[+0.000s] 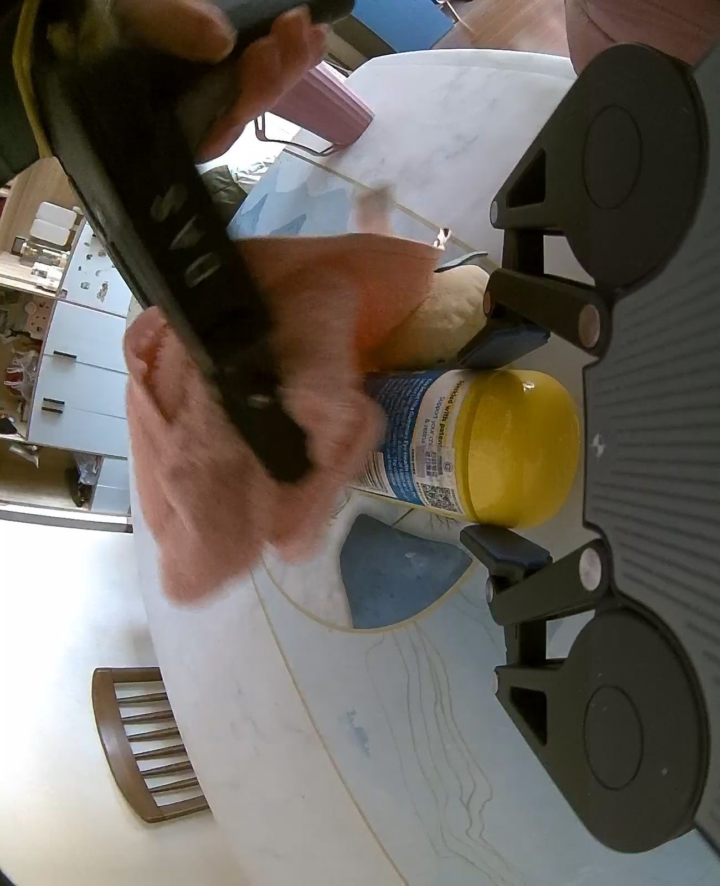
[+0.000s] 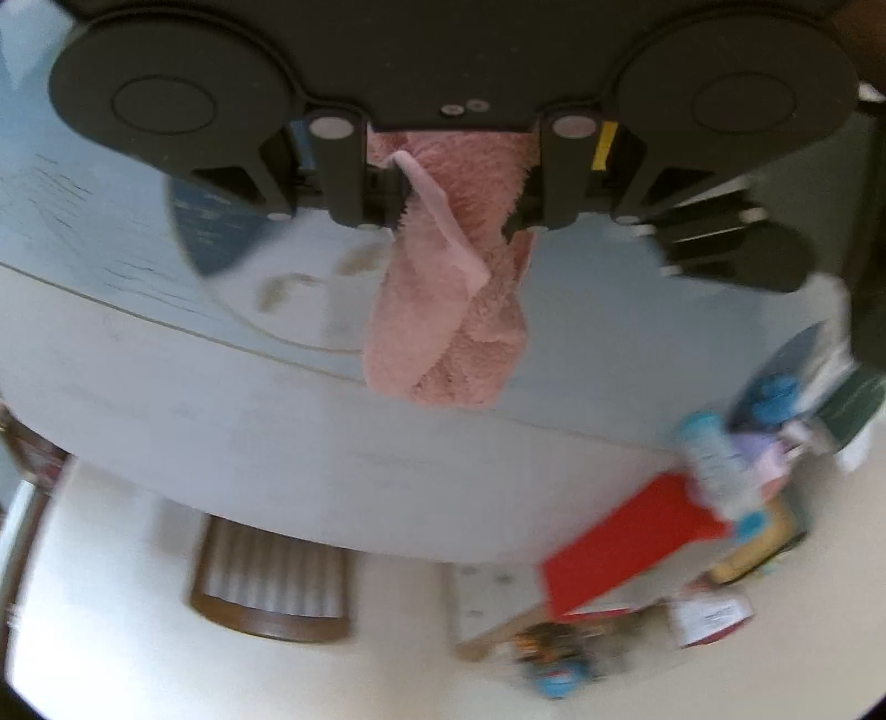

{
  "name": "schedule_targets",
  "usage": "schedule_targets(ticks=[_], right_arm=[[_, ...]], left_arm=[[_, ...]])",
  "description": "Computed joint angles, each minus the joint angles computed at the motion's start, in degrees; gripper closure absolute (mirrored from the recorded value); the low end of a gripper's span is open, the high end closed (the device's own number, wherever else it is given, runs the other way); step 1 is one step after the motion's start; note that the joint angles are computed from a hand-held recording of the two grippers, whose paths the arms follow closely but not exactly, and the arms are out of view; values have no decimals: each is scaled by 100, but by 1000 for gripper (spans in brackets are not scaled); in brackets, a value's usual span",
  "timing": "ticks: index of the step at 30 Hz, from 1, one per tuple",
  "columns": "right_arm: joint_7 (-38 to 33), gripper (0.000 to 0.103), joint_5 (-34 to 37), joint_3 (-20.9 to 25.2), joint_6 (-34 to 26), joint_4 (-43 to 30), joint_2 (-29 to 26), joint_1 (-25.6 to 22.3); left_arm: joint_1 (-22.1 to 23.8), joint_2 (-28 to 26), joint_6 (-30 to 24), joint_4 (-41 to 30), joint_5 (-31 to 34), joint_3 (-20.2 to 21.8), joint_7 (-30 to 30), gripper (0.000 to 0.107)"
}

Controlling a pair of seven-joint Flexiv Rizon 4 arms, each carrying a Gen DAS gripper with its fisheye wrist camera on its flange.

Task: Clean container
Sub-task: 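Keep wiping the bottle with the towel in the right gripper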

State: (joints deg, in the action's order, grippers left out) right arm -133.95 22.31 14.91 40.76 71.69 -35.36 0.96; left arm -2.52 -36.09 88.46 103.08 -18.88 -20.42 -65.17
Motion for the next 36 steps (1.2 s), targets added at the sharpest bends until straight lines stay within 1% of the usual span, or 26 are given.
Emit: schedule_targets(ticks=[2,4,9,12,17,20,24,28,31,33,34,36], right_arm=[[-127,79,68,109,-324,-1,33,-55],[-228,79,107,126,-492,67,68,-40],[-309,79,33,25,-445,113,43,120],[-252,79,-67,-58,-248,79,-34,194],[131,79,-331,-200,-6,-231,-310,295],[475,79,-576,-318,145,-399,-500,348],[1138,79,-651,-330,-135,-778,-796,236],[1370,79,-636,-262,-323,-827,-874,97],[1339,79,-678,-247,-366,-767,-860,28],[1086,79,-788,-242,-412,-601,-745,-26],[1085,79,-786,-244,-413,-601,-745,-24],[794,79,-900,-243,-526,-526,-668,-58]], left_arm=[[-2,3,3,4,0,0,-9,46],[-8,6,1,3,7,9,-12,46],[-2,13,-6,7,7,8,-22,46],[-5,13,1,2,28,25,-4,46],[7,13,19,10,44,17,17,46],[9,1,33,0,66,15,46,46],[53,-7,74,24,66,-39,58,46],[88,-27,89,10,72,-81,70,45],[124,-11,109,51,84,-129,86,45],[133,-6,120,62,101,-134,102,45],[136,-7,112,58,97,-135,98,45],[168,-7,93,62,70,-169,89,45]])
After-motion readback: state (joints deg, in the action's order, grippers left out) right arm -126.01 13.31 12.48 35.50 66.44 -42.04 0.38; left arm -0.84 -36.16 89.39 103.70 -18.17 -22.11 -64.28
